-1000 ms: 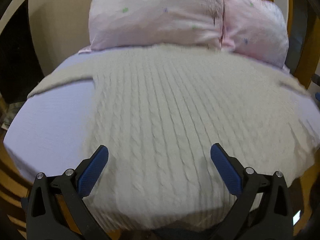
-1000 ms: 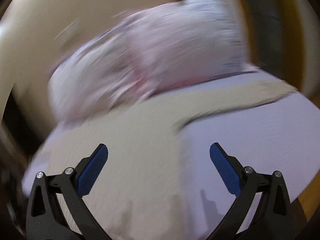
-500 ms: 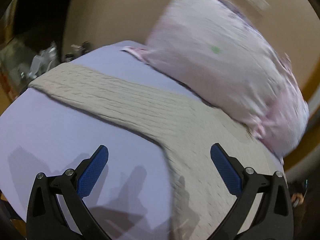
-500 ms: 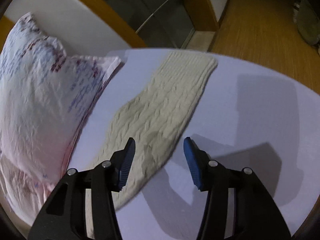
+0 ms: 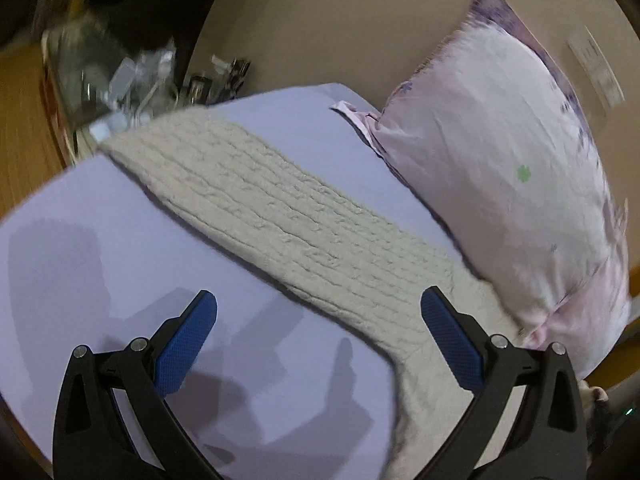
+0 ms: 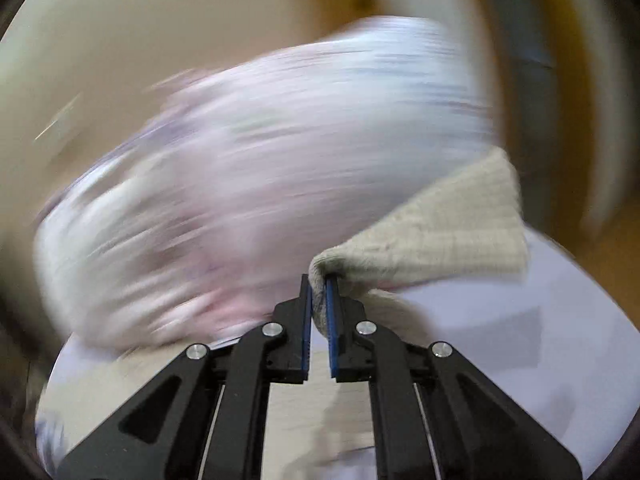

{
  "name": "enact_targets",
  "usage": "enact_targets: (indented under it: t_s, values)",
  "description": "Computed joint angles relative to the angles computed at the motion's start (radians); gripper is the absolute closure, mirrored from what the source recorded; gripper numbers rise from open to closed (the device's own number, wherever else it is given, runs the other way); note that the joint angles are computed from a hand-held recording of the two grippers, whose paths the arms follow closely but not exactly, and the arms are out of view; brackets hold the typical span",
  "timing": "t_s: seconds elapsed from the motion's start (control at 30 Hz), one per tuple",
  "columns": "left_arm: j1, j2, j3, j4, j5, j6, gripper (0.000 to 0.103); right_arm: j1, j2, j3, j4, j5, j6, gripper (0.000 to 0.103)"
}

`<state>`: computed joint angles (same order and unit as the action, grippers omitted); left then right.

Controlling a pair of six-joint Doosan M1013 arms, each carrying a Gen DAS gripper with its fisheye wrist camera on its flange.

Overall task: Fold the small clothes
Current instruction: 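Grasp a sweater sleeve with the right gripper and fold it across the body, then grasp the other sleeve with the left gripper and fold it across the body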

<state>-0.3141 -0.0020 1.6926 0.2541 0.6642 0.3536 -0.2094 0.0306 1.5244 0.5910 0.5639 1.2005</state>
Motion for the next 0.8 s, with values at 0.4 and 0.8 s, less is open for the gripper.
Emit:
enact_targets:
  t_s: [0.4, 0.8]
  values:
    - [0.064, -0.005, 0.04, -0.033, -0.11, -0.139, 0.008, 0.136, 0.034, -0.01, 0.188, 0.345, -0.266, 0.037]
    - [0.184, 0.016, 0.029, -0.114, -0.115, -0.202, 0.086, 0.037, 0.018, 0.025, 0.223, 0.323, -0.223, 0.033]
